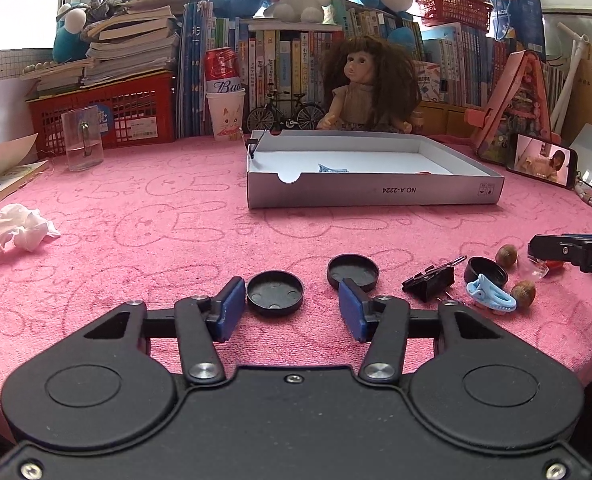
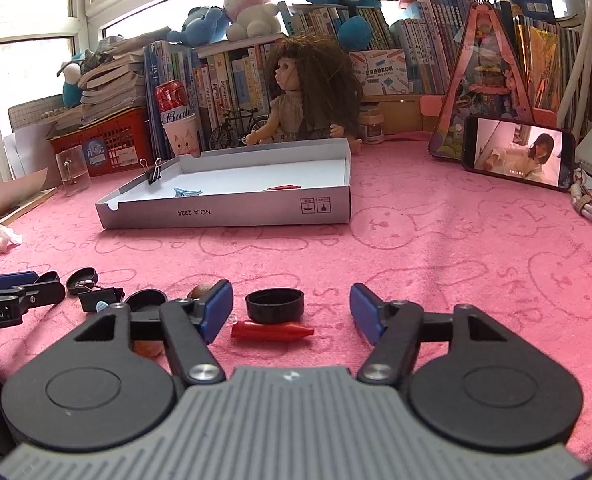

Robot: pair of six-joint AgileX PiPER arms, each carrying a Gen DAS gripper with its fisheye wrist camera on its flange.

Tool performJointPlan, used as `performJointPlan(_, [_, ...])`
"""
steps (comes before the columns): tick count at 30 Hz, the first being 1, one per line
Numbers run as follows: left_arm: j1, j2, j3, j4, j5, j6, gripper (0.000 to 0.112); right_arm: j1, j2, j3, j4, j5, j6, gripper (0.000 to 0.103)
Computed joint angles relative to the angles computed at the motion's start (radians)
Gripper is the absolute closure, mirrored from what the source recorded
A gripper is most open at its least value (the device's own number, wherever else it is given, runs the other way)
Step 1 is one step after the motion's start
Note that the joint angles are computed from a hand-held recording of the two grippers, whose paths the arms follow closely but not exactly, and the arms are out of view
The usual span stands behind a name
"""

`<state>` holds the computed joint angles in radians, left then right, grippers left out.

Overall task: Organize rigid objects
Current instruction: 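Grasp a black round lid with left tool while right tool grasps the black cap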

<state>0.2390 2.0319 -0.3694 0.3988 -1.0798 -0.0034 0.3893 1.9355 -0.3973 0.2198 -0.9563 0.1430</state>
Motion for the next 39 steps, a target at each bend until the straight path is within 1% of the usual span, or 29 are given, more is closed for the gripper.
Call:
performJointPlan(1, [-0.001,0.001,0.0,-0.002,-0.002,0.002,0.066,-0.004,-0.001,-0.009,0.0,0.019,0.008,0.044])
performJointPlan(2, [-0.003,0.004,0.001,-0.005,-0.006,0.003,0.07,-0.004,0.001,-0.011,0.007,0.02,0.009,0.045])
performJointPlan(3, [-0.008,0.003,0.003,-0.016,-0.01,0.006,0.072,-0.002,-0.001,-0.013,0.015,0.025,0.006,0.05])
performJointPlan(4, [-0.014,0.004,0.003,-0.026,-0.011,0.011,0.078,-0.003,-0.004,-0.015,0.013,0.032,0.006,0.054])
performJointPlan(5, [-0.018,0.003,0.003,-0.031,-0.01,0.014,0.083,-0.004,-0.003,-0.015,0.013,0.032,0.007,0.056])
performJointPlan(7, [-0.022,-0.001,0.003,-0.036,-0.006,0.012,0.083,0.001,-0.004,-0.016,0.029,0.038,-0.005,0.063])
performJointPlan(8, [-0.023,-0.001,0.004,-0.036,-0.007,0.01,0.083,0.002,-0.005,-0.016,0.037,0.038,-0.009,0.066])
performJointPlan(39, [-0.066,-0.046,-0.013,-0.06,0.027,-0.028,0.083,0.018,-0.025,-0.003,0.093,0.02,-0.025,0.066])
